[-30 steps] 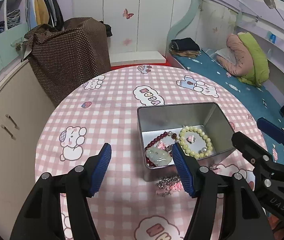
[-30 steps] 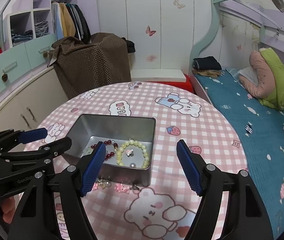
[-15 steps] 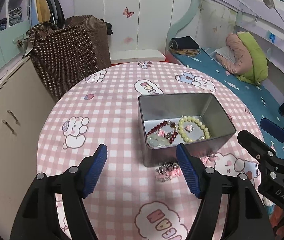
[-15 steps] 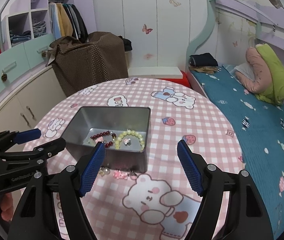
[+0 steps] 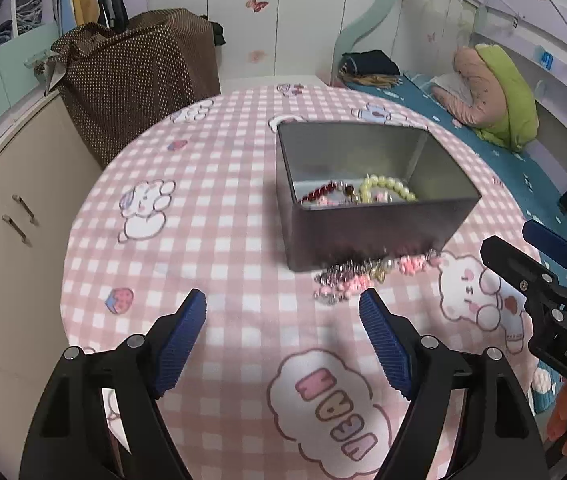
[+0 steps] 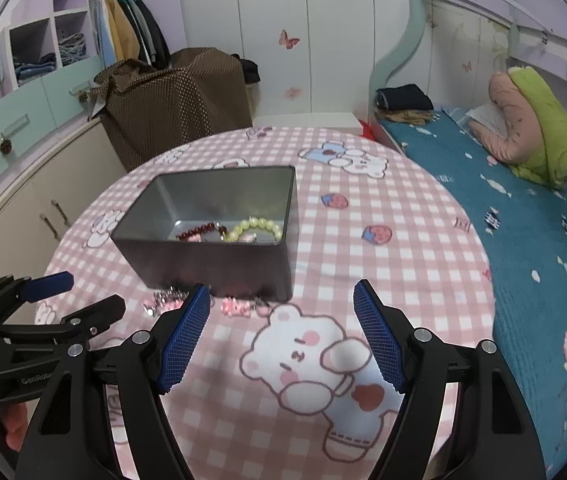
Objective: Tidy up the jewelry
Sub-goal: 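Withdraw both grippers from the tin box toward the remaining charms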
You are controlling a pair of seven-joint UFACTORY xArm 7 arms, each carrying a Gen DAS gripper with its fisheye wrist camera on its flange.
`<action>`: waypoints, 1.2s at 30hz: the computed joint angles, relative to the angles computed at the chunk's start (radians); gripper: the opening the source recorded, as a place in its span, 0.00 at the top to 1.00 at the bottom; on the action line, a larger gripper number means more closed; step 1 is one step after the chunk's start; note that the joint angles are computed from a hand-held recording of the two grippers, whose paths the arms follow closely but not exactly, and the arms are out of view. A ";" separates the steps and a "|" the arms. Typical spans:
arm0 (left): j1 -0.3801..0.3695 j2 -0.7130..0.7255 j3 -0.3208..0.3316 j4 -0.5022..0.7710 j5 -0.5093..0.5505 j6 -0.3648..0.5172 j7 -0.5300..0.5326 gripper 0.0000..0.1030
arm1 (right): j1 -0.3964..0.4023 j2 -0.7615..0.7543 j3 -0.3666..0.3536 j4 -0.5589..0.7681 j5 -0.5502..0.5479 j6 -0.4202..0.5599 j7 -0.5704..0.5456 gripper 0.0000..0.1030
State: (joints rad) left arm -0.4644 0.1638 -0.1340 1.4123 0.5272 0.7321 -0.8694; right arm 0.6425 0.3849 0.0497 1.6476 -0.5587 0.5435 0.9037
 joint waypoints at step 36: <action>-0.042 0.093 0.049 0.006 0.052 -0.143 0.002 0.63 | -0.001 0.043 -0.020 -0.033 -0.062 0.003 0.098 0.26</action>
